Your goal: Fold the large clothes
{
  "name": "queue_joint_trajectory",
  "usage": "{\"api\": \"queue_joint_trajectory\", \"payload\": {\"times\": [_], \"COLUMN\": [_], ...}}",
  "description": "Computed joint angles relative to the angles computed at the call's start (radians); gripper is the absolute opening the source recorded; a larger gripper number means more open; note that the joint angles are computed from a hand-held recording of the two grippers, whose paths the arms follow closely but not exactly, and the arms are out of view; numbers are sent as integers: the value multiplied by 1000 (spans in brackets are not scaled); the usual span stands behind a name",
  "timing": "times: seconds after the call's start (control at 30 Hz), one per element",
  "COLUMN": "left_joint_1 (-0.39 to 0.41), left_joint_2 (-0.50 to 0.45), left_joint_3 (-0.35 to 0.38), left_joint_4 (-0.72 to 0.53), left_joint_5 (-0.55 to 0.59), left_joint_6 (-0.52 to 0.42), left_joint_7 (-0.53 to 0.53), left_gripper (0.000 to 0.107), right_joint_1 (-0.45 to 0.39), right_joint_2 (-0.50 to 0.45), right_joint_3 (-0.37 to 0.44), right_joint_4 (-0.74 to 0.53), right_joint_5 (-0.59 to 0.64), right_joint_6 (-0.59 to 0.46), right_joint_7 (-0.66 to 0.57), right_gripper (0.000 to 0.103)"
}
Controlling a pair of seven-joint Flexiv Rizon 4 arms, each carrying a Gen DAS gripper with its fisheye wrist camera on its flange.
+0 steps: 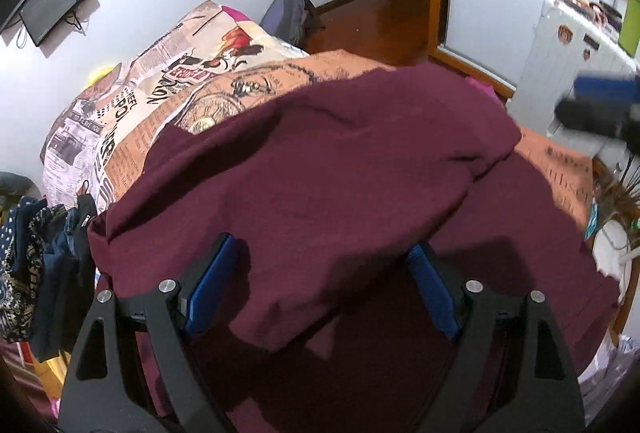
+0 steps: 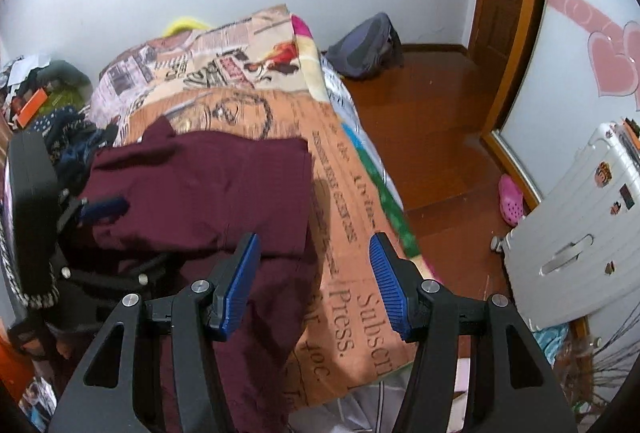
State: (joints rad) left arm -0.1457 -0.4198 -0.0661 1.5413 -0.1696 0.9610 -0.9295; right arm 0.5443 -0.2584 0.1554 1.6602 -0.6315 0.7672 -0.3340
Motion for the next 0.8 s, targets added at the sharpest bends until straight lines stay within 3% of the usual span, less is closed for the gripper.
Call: {"api": "queue_joint_trajectory", "payload": {"times": [0.1,0.27,0.33,0.47,0.8], "left_joint_1": [7,54,65,92,172], "left_joint_2": [-12,-19,-13,13,92], "left_joint_3": [-10,-61,-68,-79,-48], "left_joint_4": [-12,-26,-19,9,83], "left_joint_5": [-23,-152,-195,-292,-431], "left_joint_6": [22,-23,-16,45,270], "left_joint_7": [-4,58,73,96,108], "left_gripper": [77,24,10,3,2], "right_joint_1": [-2,2,4,11,44], "right_joint_2": [2,-9,-16,-34,-110], "right_joint_3": [5,5,5,1,-17], "right_joint_4": [9,-2,-15,-46,-150], "right_joint_5": [16,33,40,45,45], "right_joint_6": [7,2,-9,-20,-5], "right_joint_7": [3,6,-4,-28,-96], "right_gripper": [53,53,53,53,53]}}
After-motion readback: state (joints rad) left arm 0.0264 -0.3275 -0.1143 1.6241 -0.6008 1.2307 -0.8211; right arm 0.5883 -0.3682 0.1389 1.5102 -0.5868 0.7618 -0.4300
